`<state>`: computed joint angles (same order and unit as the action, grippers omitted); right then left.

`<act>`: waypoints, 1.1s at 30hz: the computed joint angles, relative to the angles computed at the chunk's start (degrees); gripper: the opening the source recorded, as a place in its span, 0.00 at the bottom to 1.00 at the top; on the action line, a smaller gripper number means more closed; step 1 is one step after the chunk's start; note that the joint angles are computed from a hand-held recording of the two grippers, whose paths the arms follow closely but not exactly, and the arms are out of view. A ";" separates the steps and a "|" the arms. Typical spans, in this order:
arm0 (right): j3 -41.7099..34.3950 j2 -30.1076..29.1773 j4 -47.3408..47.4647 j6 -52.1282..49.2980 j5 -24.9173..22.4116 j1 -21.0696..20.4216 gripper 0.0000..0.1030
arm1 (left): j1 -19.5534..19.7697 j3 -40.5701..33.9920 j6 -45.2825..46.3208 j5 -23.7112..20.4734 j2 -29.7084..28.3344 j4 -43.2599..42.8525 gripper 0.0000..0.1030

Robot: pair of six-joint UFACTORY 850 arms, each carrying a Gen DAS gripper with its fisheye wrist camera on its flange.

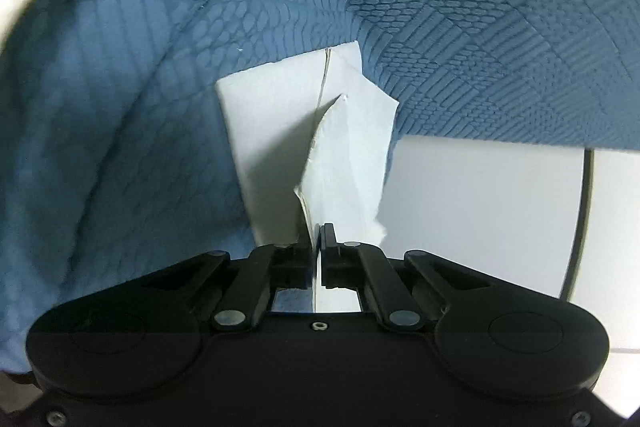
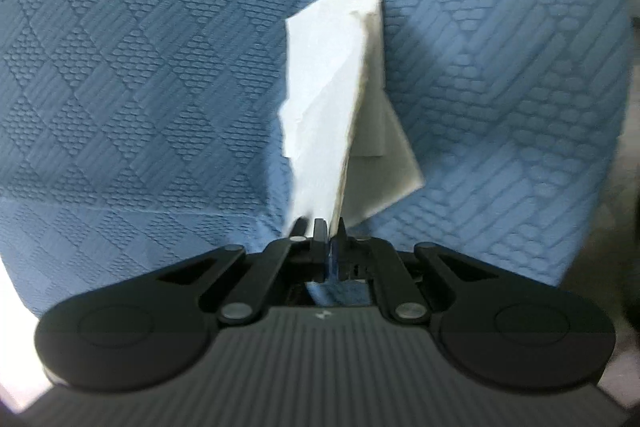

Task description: Organize objects

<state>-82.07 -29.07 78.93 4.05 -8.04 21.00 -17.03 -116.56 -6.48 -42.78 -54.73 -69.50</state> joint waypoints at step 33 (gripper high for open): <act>-2.62 7.70 -27.54 9.78 -12.16 1.42 0.05 | 1.77 26.23 10.18 7.75 27.32 -0.63 0.04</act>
<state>-84.69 -21.38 51.39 13.84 -20.19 22.42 -15.26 -90.33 3.70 -35.03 -27.41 -70.13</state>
